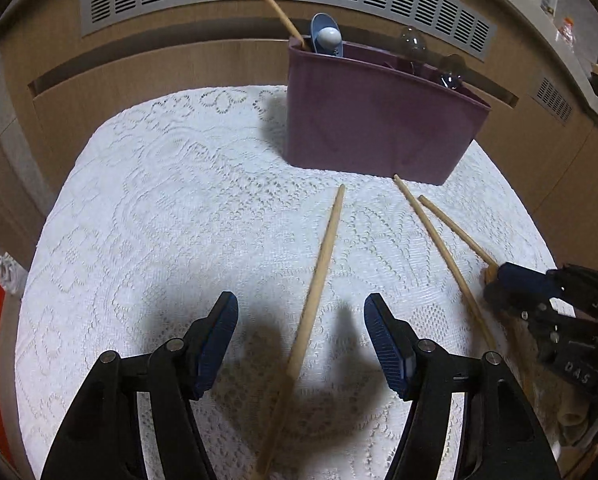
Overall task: Organize utensils
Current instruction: 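Grasp a wooden chopstick with the right tool while the left tool grasps another chopstick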
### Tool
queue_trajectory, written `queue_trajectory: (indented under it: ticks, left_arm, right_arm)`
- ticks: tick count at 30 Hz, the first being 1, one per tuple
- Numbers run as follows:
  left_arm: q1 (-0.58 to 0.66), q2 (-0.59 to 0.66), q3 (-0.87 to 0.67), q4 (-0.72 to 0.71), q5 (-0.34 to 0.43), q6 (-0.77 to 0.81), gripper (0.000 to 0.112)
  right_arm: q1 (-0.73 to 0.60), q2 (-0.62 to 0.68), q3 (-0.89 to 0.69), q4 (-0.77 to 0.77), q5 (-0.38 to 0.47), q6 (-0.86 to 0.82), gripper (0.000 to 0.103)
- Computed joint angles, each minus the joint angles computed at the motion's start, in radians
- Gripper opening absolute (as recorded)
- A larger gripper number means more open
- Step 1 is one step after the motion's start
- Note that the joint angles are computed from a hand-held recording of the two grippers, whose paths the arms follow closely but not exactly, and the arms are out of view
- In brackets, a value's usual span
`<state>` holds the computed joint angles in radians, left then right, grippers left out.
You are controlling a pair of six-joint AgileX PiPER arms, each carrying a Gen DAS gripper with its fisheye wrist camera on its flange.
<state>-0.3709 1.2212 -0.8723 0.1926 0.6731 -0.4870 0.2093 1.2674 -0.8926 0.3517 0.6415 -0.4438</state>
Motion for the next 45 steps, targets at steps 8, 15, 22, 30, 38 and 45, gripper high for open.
queue_trajectory:
  ticks: [8, 15, 22, 30, 38, 45]
  left_arm:
    - [0.020, -0.006, 0.025, -0.058, -0.022, 0.080, 0.059]
    - [0.018, 0.043, -0.013, -0.058, -0.008, 0.110, 0.058]
    - [-0.006, 0.128, -0.073, 0.001, 0.017, 0.073, 0.045]
    - [0.059, 0.253, -0.241, -0.133, 0.142, 0.305, 0.045]
    - [-0.022, 0.279, -0.285, -0.043, 0.194, 0.256, 0.020]
    - [-0.081, 0.206, -0.221, -0.063, 0.176, 0.187, 0.008]
  right_arm:
    - [0.093, 0.199, -0.191, -0.103, 0.034, 0.139, 0.014]
    - [0.159, 0.294, -0.278, -0.220, 0.056, 0.270, 0.011]
    - [0.122, 0.221, -0.212, -0.116, 0.089, 0.160, 0.007]
    - [0.068, 0.153, -0.145, -0.078, 0.090, 0.120, 0.007]
    - [0.030, 0.116, -0.105, -0.063, 0.074, 0.123, 0.007]
    - [0.008, 0.071, -0.063, -0.042, 0.069, 0.093, 0.008]
